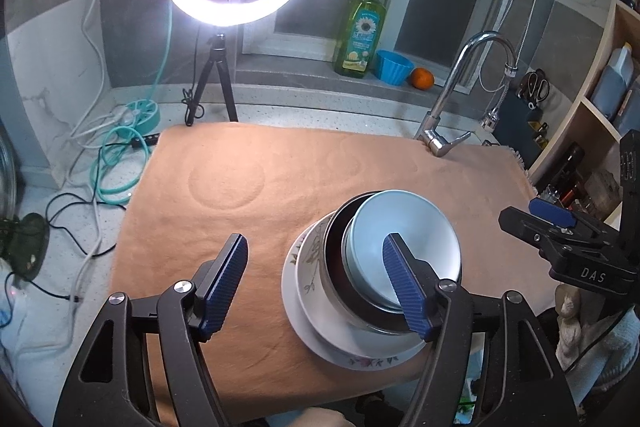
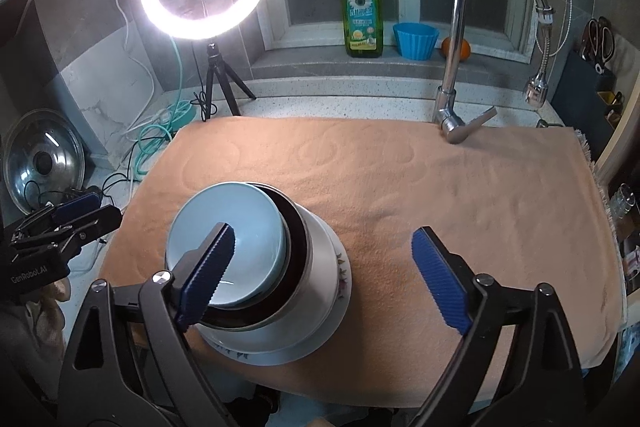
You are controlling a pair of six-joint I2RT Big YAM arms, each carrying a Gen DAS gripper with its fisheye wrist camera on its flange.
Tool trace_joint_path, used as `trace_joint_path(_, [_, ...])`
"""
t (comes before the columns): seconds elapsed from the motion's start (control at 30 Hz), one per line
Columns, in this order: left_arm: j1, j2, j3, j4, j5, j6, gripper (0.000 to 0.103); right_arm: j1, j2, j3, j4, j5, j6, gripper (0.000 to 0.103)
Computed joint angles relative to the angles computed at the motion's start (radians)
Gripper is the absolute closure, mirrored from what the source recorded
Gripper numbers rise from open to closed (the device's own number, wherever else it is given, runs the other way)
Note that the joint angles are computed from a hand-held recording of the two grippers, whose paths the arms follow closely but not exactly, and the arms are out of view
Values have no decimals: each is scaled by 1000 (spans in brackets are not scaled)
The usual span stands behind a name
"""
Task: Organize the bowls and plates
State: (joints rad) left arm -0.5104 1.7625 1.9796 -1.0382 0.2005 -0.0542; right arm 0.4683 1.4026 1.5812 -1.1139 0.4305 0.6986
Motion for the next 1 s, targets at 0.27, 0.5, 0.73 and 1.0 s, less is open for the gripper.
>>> trace_joint_path(0.27, [-1, 10, 17, -17, -6, -11, 33, 10, 4, 10, -6, 17, 1, 10])
trace_joint_path(0.5, [-2, 18, 30, -26, -10, -17, 33, 3, 5, 12, -7, 12, 6, 10])
trace_joint_path(0.73, [-1, 23, 35, -32, -4, -12, 33, 0, 5, 10, -7, 5, 5, 10])
trace_joint_path(1.0, [-5, 23, 34, -32, -2, -9, 33, -4, 6, 7, -6, 4, 7, 10])
